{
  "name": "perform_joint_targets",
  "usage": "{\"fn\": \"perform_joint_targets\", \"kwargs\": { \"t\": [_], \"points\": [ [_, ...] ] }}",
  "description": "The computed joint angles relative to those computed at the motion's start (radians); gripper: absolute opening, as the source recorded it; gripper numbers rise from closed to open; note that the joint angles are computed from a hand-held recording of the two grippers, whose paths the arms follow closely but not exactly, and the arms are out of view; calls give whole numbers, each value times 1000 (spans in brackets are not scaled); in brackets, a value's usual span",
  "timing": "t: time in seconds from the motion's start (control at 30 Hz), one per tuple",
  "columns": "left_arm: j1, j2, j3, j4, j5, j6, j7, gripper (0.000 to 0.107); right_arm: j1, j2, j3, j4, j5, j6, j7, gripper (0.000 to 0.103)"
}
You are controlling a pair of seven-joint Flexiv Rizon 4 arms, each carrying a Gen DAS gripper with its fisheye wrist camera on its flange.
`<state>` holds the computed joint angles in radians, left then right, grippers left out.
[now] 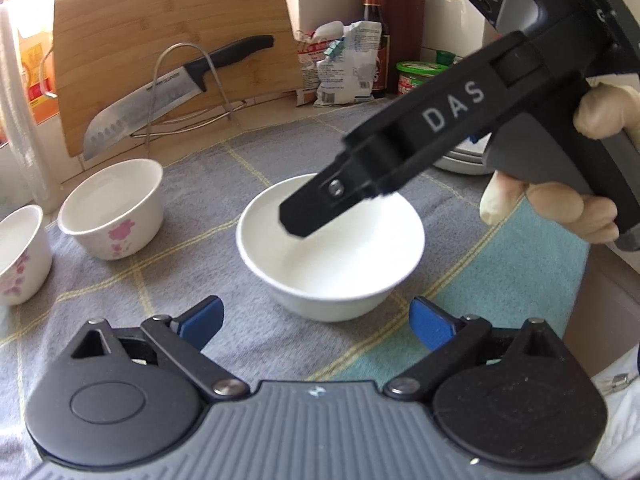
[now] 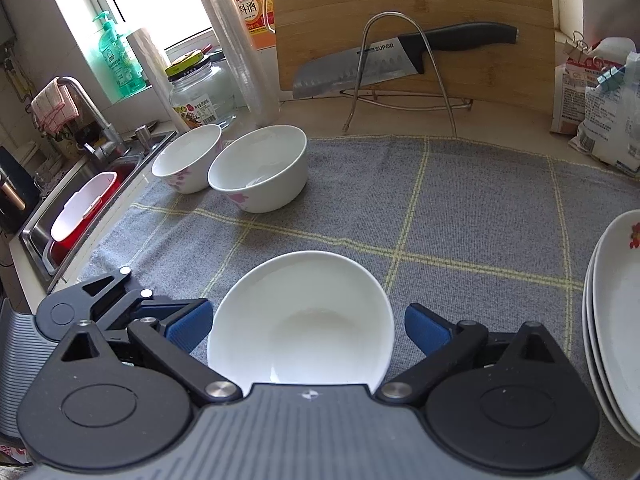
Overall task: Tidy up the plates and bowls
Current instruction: 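Carry the white bowl with the right gripper toward the plate stack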
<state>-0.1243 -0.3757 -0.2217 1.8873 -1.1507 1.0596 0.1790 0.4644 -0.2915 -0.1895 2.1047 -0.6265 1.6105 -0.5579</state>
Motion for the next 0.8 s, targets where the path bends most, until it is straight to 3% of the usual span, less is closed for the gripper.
{"fn": "perform_joint_targets", "kwargs": {
  "t": [0.13, 0.47, 0.6, 0.8],
  "points": [
    [10, 11, 4, 6, -68, 38, 16, 99, 22, 1, -28, -10, -31, -3, 12, 103],
    [-24, -91, -33, -148, -347, 298, 153, 99, -50, -33, 55, -112, -64, -77, -53, 103],
    [-44, -152, -31, -222, -350, 360, 148, 99, -96, -58, 118, -172, -22, -126, -122, 103],
    [-24, -217, -57, -278, -235, 390, 57, 99, -137, -104, 176, -270, 43, -190, -241, 103]
  ]
}}
